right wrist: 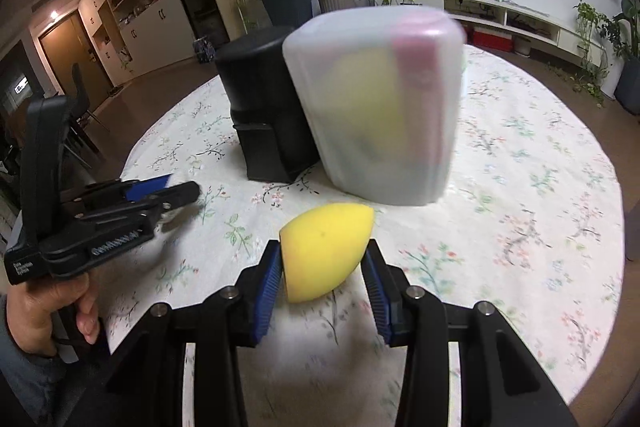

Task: Organize soft objects
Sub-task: 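Grasp the white knitted pad with the left tool while the right tool grasps the yellow egg sponge, then lift and carry the knitted pad and egg sponge toward the tray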

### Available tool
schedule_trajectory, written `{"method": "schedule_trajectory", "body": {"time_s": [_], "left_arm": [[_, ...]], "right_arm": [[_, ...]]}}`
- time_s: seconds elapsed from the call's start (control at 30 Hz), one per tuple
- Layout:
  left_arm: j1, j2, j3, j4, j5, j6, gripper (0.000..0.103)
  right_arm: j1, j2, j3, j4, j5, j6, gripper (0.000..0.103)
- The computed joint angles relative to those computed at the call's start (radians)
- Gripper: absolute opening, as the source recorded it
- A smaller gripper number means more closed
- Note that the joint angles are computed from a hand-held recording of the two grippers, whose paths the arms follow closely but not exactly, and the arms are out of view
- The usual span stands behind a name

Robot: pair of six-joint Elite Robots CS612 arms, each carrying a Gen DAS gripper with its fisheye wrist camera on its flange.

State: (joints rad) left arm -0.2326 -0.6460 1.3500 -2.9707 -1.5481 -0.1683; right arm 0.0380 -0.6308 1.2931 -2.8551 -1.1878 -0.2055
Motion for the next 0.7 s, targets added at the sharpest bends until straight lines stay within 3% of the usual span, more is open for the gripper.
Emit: {"method": "schedule_trajectory", "body": {"time_s": [0.37, 0.57, 0.7], "left_arm": [[-0.009, -0.082, 0.091, -0.089, -0.002, 0.033, 0.027], [0.002, -0.083, 0.036, -0.084, 0.022, 0.071, 0.027], [0.020, -0.057, -0.056, -0.033, 0.034, 0.096, 0.027]], "right_arm": [[-0.027, -0.062, 0.060, -0.055, -0.009, 0.003, 0.043], [-0.048, -0.077, 0.035, -0.040, -0.025, -0.026, 0.043], [-0.058, -0.061, -0.040, 0.000, -0.040, -0.053, 0.043]]}}
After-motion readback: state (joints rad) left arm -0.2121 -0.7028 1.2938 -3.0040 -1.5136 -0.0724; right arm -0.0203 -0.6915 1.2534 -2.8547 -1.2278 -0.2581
